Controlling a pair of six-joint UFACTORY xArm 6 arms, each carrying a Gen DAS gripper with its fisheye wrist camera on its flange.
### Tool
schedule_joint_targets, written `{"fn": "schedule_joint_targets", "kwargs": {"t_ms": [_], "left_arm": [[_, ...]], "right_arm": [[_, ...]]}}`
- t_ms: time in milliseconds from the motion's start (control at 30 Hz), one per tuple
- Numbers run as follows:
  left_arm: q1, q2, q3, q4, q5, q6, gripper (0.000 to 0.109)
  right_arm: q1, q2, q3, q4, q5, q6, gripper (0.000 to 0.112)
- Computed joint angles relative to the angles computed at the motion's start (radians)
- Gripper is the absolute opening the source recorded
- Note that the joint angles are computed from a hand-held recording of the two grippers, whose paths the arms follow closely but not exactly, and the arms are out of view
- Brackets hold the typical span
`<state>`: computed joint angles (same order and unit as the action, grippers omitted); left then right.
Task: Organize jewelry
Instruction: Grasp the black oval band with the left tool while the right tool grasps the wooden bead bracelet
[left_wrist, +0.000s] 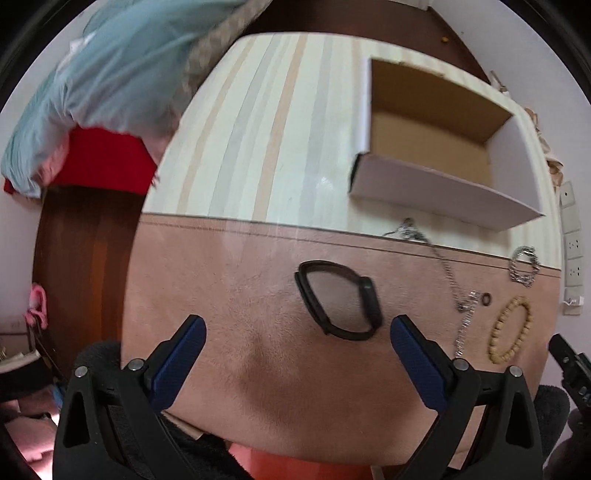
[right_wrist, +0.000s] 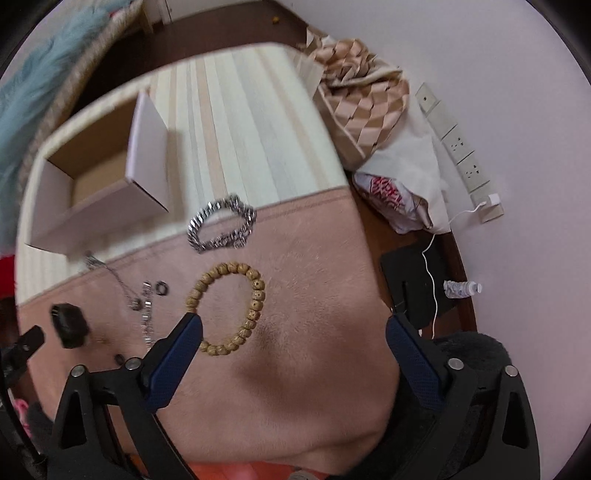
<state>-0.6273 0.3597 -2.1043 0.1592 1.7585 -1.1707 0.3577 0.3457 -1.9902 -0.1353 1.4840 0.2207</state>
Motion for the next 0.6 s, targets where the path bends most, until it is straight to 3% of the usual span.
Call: {"fn": "schedule_joint_targets", "kwargs": {"t_ms": [100, 333, 400, 500, 600], "left_arm": [[0.019, -0.053, 0.119, -0.033, -0.062, -0.015, 0.082], [0.040, -0.081, 0.229, -0.089, -0.151, -0.010, 0.071], [0.041, -0.093, 0.262, -0.101, -0.176, -0.010, 0.047], [0.038, -0.123, 0.321, -0.095, -0.247, -0.019, 0.024], [0.023, -0.125, 0.328, -0.073, -0.267, -0.017, 0.010]], "right_arm": [[0.006, 0.012, 0.034, -0.005, -0.023, 0.022, 0.093], [-0.001, 0.025, 0.067, 0.008, -0.029, 0.061, 0.080], [-0.008, 0.031, 0.069, 0.023, -0.023, 0.074, 0.075], [-0.019, 0.023, 0.092, 0.064, -0.036, 0.087, 0.065], [-0.019, 0.002, 0.123, 0.077, -0.068, 0.079, 0.054]]}}
